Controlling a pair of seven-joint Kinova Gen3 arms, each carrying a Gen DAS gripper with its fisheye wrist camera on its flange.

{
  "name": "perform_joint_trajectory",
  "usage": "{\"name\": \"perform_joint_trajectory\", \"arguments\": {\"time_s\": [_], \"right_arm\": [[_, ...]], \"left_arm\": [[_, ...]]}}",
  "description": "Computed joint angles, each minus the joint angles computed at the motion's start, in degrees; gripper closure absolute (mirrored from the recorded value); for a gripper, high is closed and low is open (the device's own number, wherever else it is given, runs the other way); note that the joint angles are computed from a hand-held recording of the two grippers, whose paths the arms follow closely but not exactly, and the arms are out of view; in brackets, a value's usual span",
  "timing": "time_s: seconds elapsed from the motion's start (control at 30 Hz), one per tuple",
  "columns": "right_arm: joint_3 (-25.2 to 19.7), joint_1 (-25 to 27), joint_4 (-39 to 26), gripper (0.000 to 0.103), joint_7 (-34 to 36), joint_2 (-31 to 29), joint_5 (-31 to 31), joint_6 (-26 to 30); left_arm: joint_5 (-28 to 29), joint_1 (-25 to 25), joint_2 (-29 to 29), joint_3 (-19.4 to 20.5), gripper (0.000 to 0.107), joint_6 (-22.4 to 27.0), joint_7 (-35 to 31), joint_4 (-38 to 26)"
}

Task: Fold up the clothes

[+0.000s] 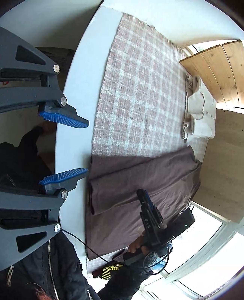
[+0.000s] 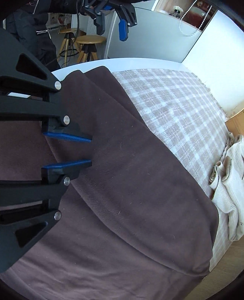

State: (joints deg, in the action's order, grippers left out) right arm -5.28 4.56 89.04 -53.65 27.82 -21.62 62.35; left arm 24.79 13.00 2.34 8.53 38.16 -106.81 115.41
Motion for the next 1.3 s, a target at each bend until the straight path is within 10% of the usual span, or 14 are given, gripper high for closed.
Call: {"name": "perform_joint_trajectory", "arguments": {"time_s": [0.17, 0.4, 0.77, 0.93, 1.03, 1.3], "right_arm": [[-7.6, 7.1, -3.6, 0.075, -8.8, -3.2, 3.6, -2.5], [-3.0, 2.8, -17.0, 0.06, -25.1, 1.0, 5.5, -1.9], [8.3, -13.5, -46.2, 0.06, -41.9, 21.9, 15.6, 9.9], [5.1, -13.7, -58.9, 0.065, -46.3, 28.5, 21.7, 20.5], [6.3, -14.6, -61.6, 0.092, -46.8, 30.1, 23.2, 23.1], [-4.3, -7.0, -49.5, 0.097, -49.4, 22.7, 24.2, 14.5]], "left_arm": [[0.1, 2.9, 6.8, 2.8, 0.064, -3.0, -2.0, -3.3], [-4.8, 4.3, 12.8, 3.5, 0.064, -5.7, 4.5, -5.6], [12.3, -9.5, 15.2, 13.1, 0.099, -5.0, -18.2, -2.8], [20.5, -10.3, 15.1, 9.6, 0.101, -1.1, -28.9, -2.7], [22.3, -10.1, 14.7, 8.0, 0.101, 0.3, -32.4, -2.6], [26.0, -9.3, 13.5, 5.3, 0.103, 2.4, -37.3, -1.9]]}}
